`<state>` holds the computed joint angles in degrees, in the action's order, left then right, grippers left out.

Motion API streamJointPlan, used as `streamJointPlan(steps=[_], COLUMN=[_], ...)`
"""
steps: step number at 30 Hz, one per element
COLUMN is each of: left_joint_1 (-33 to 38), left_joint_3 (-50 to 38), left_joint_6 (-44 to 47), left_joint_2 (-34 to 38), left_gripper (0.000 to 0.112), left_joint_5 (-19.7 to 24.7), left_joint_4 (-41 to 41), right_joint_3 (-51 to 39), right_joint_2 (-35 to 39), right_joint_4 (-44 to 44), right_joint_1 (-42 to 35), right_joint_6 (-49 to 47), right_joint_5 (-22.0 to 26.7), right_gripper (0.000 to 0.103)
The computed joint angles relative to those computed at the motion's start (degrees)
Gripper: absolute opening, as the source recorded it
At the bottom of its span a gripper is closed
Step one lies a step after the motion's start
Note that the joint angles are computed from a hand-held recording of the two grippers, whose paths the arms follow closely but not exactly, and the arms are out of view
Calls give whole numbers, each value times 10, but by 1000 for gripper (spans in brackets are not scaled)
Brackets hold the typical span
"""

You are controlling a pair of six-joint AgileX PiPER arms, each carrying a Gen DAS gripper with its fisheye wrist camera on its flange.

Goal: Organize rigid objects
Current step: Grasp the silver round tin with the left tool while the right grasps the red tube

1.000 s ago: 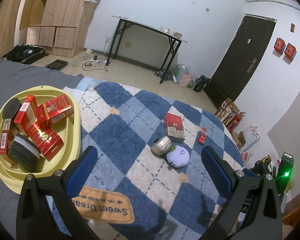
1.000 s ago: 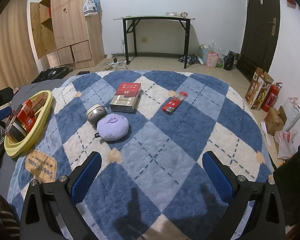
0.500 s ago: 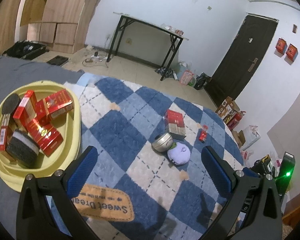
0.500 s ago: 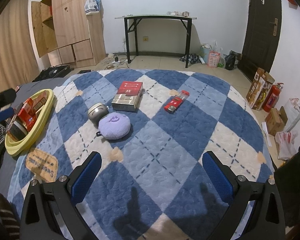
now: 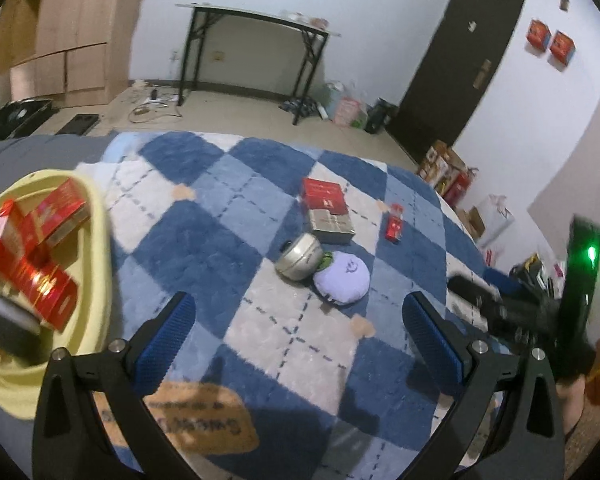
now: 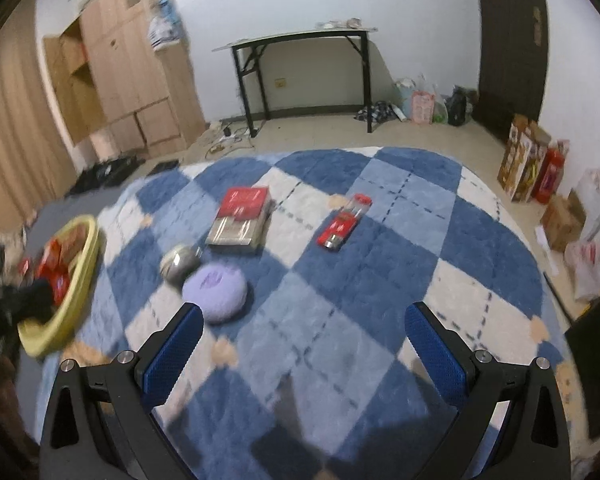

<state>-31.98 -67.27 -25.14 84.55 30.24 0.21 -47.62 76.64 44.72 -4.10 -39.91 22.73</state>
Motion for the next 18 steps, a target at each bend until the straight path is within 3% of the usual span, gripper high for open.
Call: streamJointPlan(steps=[5, 7, 9, 13, 15, 18], left_joint_1=[17, 23, 32, 40, 46, 47], left_joint_3=[-48, -68, -93, -124, -144, -166], left_joint_6=[87, 136, 194, 241, 268, 309], left_joint_2=[70, 101, 136, 181, 208, 236], left_gripper=[103, 102, 94, 92, 91, 87], left_joint_5=[-10, -13, -10, -11, -4, -1], left_joint_4=[-46, -60, -80, -93, -108, -121], right_joint_3=[-73, -107, -144, -214, -246, -286], right_joint_2=[95, 138, 179, 251, 279, 320], right_joint_4=[54, 45, 31, 42, -1, -15], right_joint_1=[-8, -8, -9, -19, -9, -2], right_joint_6=[-41, -16, 21, 48, 87, 102], right_joint_5=[-13, -7, 3, 27, 20, 22], right_gripper=[101, 99, 99, 93, 86, 85])
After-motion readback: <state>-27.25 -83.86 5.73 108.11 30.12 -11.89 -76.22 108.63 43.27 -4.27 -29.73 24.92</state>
